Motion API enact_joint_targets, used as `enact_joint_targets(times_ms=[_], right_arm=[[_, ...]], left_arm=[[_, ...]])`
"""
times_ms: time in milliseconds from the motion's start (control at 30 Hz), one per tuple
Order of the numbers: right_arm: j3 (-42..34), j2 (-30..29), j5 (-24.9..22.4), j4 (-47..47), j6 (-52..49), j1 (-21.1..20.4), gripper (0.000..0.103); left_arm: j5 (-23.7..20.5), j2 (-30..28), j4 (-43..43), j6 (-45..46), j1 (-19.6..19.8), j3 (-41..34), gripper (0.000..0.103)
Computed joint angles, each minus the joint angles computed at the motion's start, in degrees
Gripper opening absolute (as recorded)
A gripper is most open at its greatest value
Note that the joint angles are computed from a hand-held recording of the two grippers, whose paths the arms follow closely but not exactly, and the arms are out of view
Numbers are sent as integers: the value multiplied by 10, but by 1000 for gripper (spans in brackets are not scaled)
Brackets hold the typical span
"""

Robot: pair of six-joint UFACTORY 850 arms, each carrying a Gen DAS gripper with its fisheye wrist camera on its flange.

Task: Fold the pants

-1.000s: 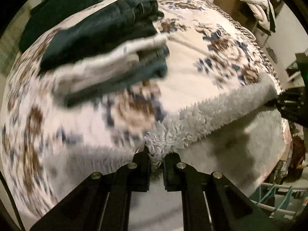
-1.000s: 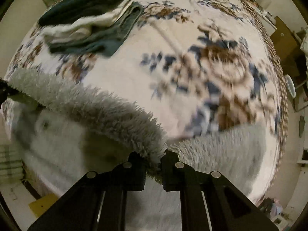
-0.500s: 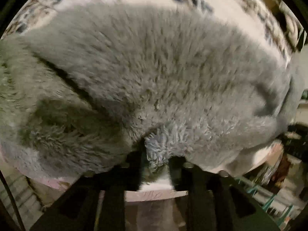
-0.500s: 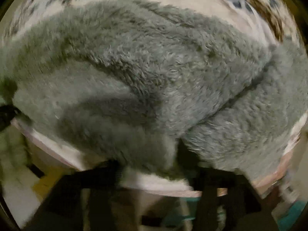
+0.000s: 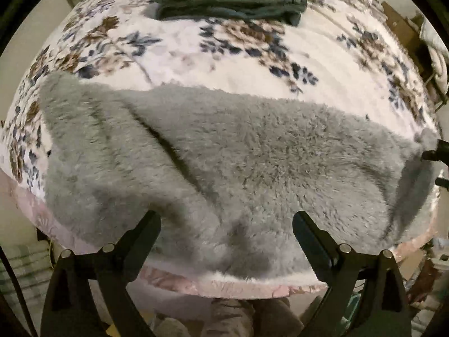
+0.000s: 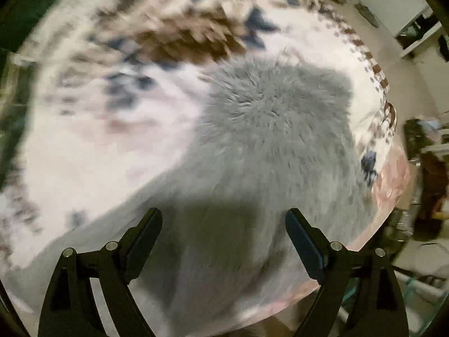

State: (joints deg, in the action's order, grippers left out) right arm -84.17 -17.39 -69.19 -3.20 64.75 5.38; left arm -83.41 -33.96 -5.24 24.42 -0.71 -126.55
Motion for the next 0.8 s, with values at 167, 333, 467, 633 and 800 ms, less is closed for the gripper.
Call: enact_joint_targets(times_ms=[167, 333, 467, 633, 800], right_arm=[[91, 81, 13, -26, 143, 7, 13], [303, 256, 130, 113, 252, -10, 45], [358, 310, 214, 121, 311, 2, 45], [241, 256, 110, -25, 325, 17, 49], [230, 213, 218, 59, 162, -107, 61]], left_arm=[[4, 2, -14, -2, -11, 5, 96], [1, 15, -24, -14, -25, 26, 96], [-5, 26, -24, -24, -33, 45, 96], [3, 37, -14, -16, -43, 58, 96], [21, 25, 4, -41, -65, 43, 96]])
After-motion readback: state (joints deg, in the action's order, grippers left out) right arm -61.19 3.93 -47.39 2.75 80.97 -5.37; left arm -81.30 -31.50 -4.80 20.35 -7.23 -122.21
